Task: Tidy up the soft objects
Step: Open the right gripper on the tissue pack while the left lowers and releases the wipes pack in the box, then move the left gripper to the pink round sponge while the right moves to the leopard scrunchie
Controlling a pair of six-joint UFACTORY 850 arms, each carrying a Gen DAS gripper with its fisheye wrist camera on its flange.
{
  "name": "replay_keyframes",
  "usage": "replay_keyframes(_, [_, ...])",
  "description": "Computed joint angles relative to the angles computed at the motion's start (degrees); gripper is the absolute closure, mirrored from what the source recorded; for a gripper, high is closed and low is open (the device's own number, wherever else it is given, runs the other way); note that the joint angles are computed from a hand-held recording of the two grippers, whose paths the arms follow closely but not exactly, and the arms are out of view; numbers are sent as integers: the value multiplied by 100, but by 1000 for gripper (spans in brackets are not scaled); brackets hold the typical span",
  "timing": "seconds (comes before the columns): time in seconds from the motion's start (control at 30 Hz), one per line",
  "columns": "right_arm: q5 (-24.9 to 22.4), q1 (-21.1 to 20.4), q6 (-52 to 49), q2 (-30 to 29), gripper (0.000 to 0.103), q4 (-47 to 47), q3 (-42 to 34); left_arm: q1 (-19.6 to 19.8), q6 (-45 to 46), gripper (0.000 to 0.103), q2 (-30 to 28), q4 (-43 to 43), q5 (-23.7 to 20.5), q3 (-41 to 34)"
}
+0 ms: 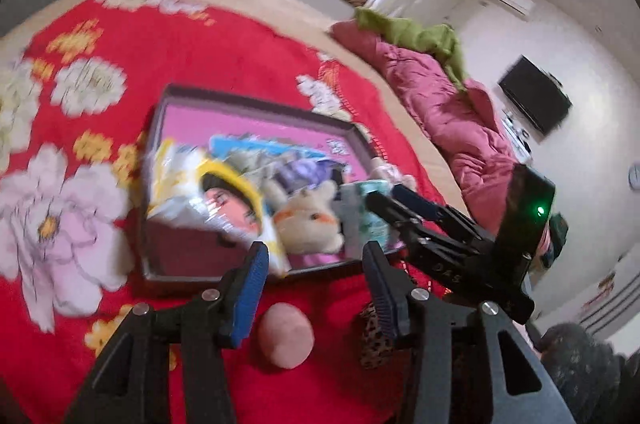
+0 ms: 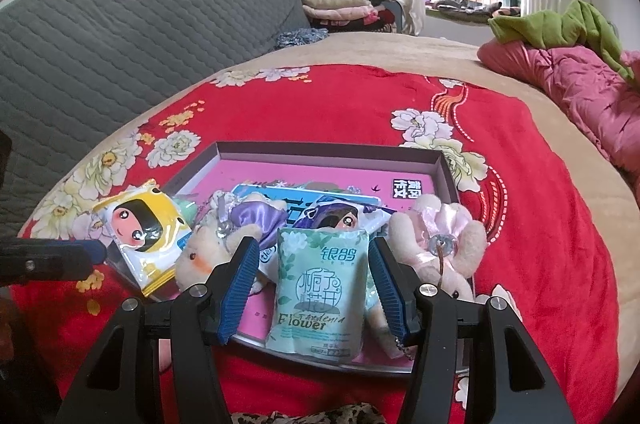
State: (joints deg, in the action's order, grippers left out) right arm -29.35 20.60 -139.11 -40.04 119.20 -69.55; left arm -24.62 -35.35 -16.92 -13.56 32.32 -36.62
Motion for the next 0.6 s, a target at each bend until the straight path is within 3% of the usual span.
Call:
replay_keyframes(0.17, [9,-10,-33,8,45,49,7,16,490,54,-267,-272,-276,-303])
replay_keyframes(0.6, [-4,2,-150,5,45,164,32,257,-46,54,-608,152,-433,-508])
